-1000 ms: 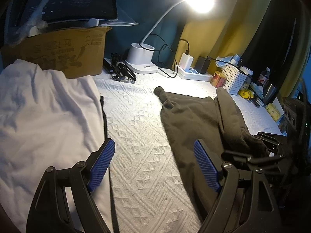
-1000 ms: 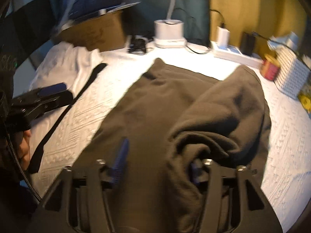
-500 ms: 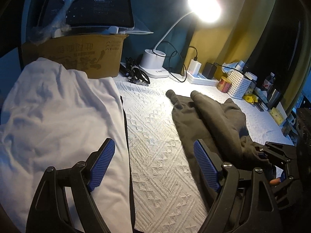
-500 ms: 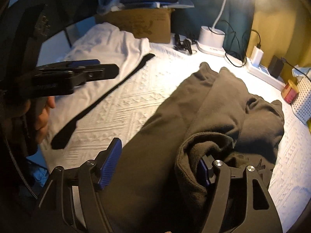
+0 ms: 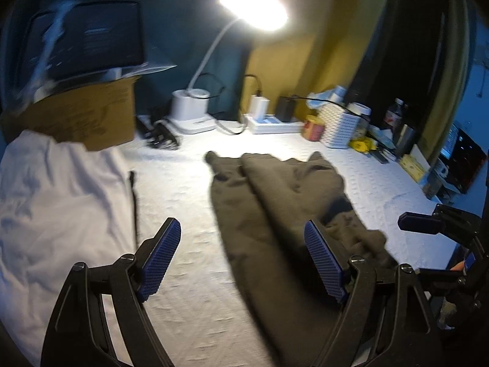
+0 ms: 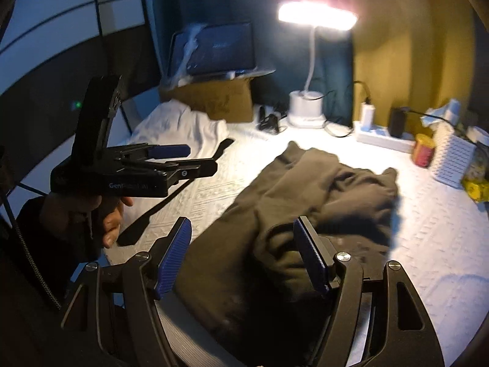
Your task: Fold small clothes
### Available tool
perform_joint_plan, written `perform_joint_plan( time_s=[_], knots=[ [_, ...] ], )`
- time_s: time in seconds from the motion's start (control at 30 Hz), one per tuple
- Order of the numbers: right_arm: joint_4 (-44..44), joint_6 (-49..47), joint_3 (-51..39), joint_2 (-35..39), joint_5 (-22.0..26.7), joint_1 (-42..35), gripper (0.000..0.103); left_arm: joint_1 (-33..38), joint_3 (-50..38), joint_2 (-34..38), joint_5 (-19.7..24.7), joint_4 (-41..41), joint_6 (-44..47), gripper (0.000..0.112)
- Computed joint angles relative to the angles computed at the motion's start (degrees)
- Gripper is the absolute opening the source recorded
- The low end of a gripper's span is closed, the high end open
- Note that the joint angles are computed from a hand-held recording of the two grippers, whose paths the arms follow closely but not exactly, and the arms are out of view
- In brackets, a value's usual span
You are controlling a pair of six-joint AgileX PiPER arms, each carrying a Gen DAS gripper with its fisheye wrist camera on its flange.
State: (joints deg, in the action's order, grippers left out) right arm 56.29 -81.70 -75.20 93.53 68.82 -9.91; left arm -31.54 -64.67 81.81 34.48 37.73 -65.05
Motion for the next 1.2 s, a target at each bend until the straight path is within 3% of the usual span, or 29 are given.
perform_joint_plan(
  time_s=[0.27, 0.53, 0.6, 0.67, 0.7, 0.73, 0.8, 1.2],
  knots=[
    [0.02, 1.5, -2.54, 5.53, -1.92, -8.15, 0.073, -5.69, -12.18, 9.04, 1.86, -5.88, 8.91, 0.083],
    [-1.08, 5.25, -7.17, 12.9, -3.59, -15.37, 0.073, -11.29, -24.14, 19.83, 5.66, -14.25, 25.74, 0.082],
    [-1.15, 6.18, -8.16, 14.34, -3.6, -16.51, 0.073, -11.85, -25.23, 21.56, 6.13, -15.98, 29.62, 0.067],
    [-1.28, 6.57, -8.25, 15.07, -3.66, -17.22, 0.073, -11.28, -26.86, 23.79, 8.25, -19.84, 33.34, 0.027],
    [-1.31, 6.44, -8.06, 15.19, -3.69, -17.33, 0.073, -10.95, -26.9, 24.5, 9.06, -20.92, 34.19, 0.018],
    [-1.32, 6.35, -7.61, 15.09, -3.9, -17.14, 0.073, -10.93, -26.41, 24.43, 9.29, -20.63, 33.98, 0.009],
    [-1.4, 5.49, -6.43, 14.77, -4.06, -17.0, 0.073, -11.26, -22.83, 21.71, 7.89, -19.05, 31.97, 0.004],
    [-3.89, 1.31, 1.55, 11.25, -8.85, -10.98, 0.073, -13.62, -0.85, 1.27, 9.77, -11.05, 15.48, 0.003]
  ],
)
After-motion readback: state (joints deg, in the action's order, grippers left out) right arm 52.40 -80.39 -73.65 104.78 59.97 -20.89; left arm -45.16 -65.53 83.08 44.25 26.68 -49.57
